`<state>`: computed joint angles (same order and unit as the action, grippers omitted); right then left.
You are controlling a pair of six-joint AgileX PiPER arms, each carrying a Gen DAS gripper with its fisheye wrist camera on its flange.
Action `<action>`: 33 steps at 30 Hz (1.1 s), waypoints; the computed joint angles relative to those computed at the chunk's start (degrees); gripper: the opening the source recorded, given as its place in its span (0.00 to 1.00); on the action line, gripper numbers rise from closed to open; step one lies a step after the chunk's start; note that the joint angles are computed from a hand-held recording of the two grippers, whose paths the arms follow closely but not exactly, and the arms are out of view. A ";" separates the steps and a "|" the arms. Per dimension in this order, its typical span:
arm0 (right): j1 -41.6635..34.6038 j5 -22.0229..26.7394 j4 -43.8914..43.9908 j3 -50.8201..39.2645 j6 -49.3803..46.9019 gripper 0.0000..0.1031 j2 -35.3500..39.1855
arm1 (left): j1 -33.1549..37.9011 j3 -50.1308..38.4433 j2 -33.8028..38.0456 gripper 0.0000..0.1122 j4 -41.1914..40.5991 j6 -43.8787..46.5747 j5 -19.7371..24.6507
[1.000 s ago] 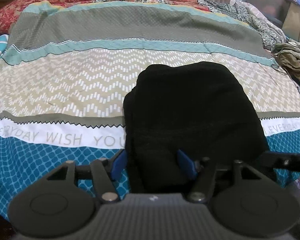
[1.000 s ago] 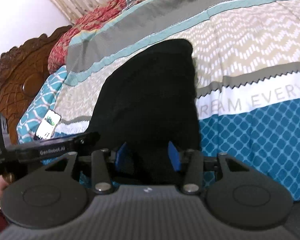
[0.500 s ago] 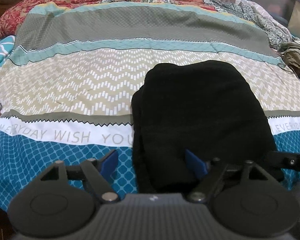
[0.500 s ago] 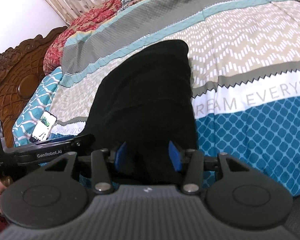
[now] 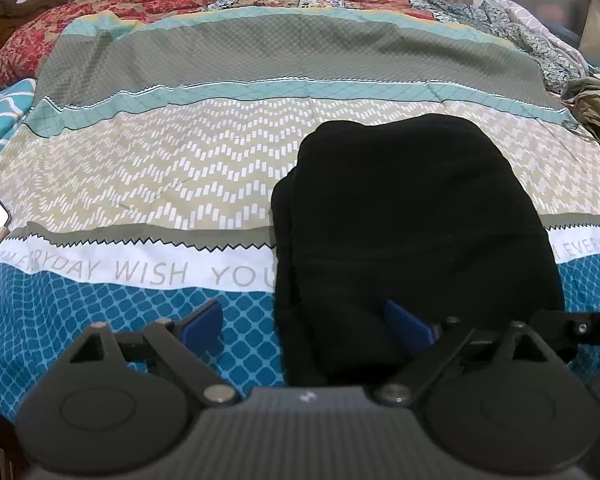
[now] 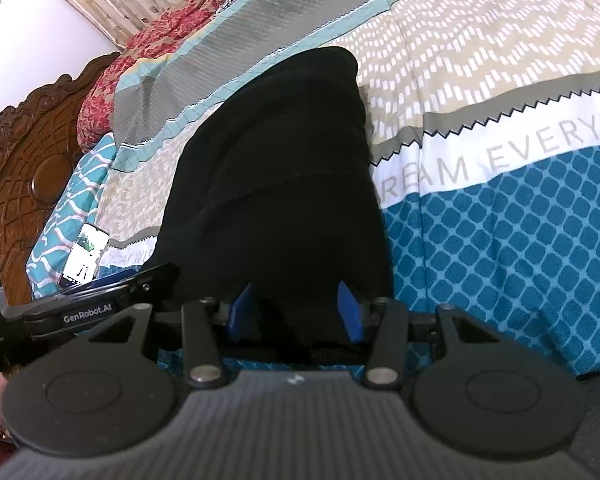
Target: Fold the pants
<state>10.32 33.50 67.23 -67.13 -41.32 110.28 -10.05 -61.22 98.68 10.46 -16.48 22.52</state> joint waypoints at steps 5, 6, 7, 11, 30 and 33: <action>0.01 -0.09 -0.01 0.18 -0.11 0.52 -0.03 | 0.42 0.31 0.26 0.90 -0.21 -0.51 -0.33; -0.01 -0.05 0.11 0.17 -0.29 0.53 -0.01 | 0.49 0.32 0.31 0.92 -0.41 -0.50 -0.29; 0.27 -0.28 0.43 0.33 -0.45 0.55 -0.09 | 0.69 0.35 0.35 0.92 -1.17 0.18 -0.29; 1.25 -0.78 0.73 0.33 -0.98 0.64 -0.11 | 1.38 0.53 0.34 0.92 -4.54 2.77 -0.47; 2.48 0.30 2.78 -0.60 -2.03 0.86 0.88 | 7.32 1.96 1.61 0.92 -33.20 25.30 -0.64; 2.35 0.45 2.89 -0.51 -2.25 0.86 0.91 | 8.90 2.18 2.19 0.92 -40.01 30.93 0.09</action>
